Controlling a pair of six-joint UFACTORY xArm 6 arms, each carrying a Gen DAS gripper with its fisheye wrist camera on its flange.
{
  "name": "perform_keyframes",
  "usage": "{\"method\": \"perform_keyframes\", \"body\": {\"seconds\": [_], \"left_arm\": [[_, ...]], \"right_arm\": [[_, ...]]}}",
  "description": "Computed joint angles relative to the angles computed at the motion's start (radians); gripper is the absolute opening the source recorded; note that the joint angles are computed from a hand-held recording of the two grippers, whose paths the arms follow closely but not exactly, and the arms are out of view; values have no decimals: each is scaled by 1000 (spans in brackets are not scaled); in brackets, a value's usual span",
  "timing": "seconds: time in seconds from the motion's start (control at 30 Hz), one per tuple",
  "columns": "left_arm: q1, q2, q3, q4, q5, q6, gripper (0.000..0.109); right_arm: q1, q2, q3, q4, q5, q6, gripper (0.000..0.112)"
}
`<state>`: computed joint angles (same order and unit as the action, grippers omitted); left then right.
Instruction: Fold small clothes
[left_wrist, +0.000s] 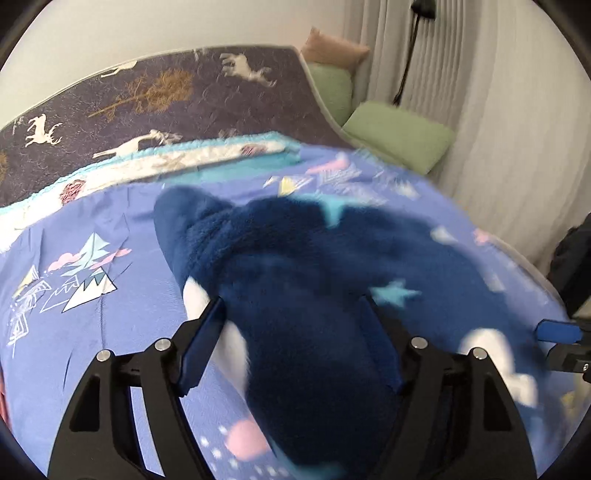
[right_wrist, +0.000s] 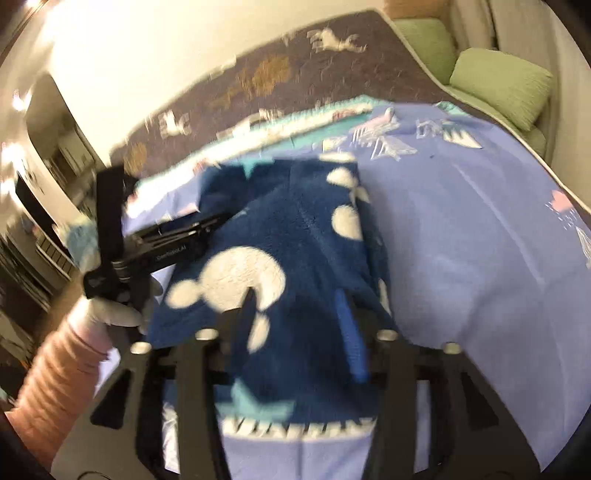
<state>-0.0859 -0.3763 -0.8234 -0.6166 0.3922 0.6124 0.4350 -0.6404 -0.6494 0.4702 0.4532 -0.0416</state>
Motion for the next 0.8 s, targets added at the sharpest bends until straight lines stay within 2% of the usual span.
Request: {"method": "perform_keyframes", "body": {"seconds": [0.07,0.13,0.27,0.37,0.47,0.5,0.6,0.67,0.7,0.8], "left_arm": [[-8,-89,39,-119,18,120,74],[-36,-184,97,-135,23,187,75],[-93,-261,167,18,37,128,84],[-123,-233,190,167,51,16,85],[-141,-220,233,200,-21,-28,87],[-140,-219,231,222,-18,-44,87],[-133,-217,221,241,5,-66,87],[-131,-217,222,230,5,-58,87],[-131,-217,222,229,4,-61,87],[-140,-218,229,234,-15,-76,87]], "right_arm": [[-26,-92,52,101,45,-53,64],[-63,-163,95,225,129,-96,68],[-143,-210,156,426,289,-92,75],[-160,-178,171,552,356,-74,83],[-161,-135,183,623,333,10,88],[-162,-109,181,637,310,47,88],[-150,-56,155,704,249,25,90],[-107,-10,119,677,158,28,96],[-95,16,103,662,141,35,98],[-30,62,73,539,56,146,101]]}}
